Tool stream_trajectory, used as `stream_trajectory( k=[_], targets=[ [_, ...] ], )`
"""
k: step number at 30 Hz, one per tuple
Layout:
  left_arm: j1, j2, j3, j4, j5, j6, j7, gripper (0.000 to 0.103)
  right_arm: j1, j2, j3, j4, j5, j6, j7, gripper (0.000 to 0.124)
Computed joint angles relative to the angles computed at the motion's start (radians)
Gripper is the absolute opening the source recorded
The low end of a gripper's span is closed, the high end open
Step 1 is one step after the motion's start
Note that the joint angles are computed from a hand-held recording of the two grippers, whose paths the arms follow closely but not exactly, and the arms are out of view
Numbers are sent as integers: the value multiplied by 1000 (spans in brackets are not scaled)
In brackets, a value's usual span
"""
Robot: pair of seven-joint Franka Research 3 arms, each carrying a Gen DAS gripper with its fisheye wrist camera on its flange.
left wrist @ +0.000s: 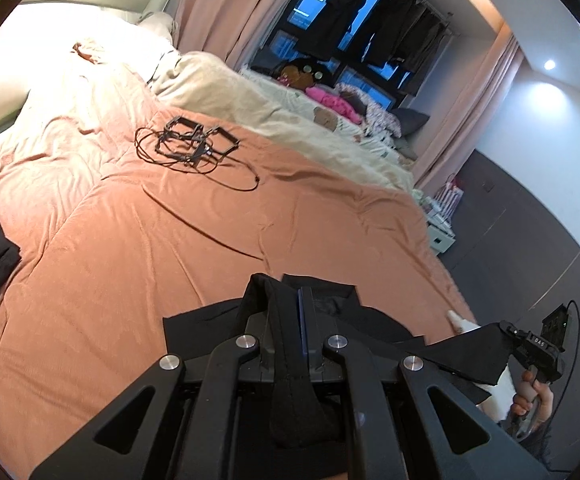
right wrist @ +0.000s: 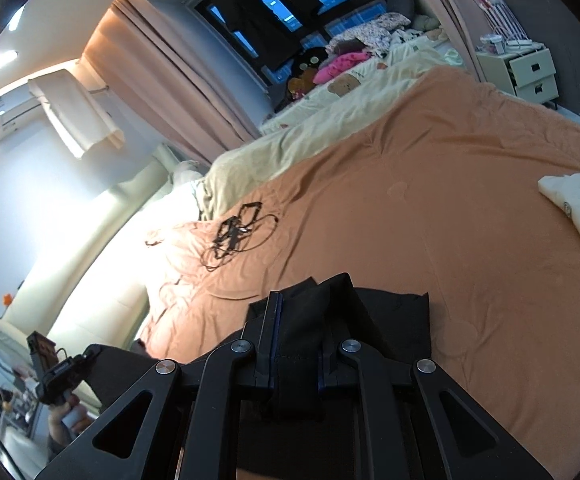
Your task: Fold large clothes
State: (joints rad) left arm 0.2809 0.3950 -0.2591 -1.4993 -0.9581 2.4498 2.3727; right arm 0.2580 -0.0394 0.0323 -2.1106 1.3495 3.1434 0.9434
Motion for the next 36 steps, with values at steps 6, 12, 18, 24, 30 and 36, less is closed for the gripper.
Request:
stream_trajectory(
  k=[6,12,18,24,30,36],
  targets=[
    [-39,155,-1,156,144,7,-142,9,-41,119,-5,47,-306,-27,300,14],
    [-68,300,-7,320,326,-50,-304,11,4,195,-103,58,-733,-54,705,19],
    [-105,394,-1,452,505,-77,-435,28,-7,226,-119,76,-880,-59,906,77],
    [-64,351,-53,359,532,84,-434,98,-70,206,-61,54,-929,-71,925,77],
    [-34,297,-52,257,563,101,-416,98,-29,190,-120,17,-1118,-99,1056,77],
    [40,215,-95,92,478,114,-293,91,-5,144,-163,-63,-1365,-126,1230,77]
  ],
)
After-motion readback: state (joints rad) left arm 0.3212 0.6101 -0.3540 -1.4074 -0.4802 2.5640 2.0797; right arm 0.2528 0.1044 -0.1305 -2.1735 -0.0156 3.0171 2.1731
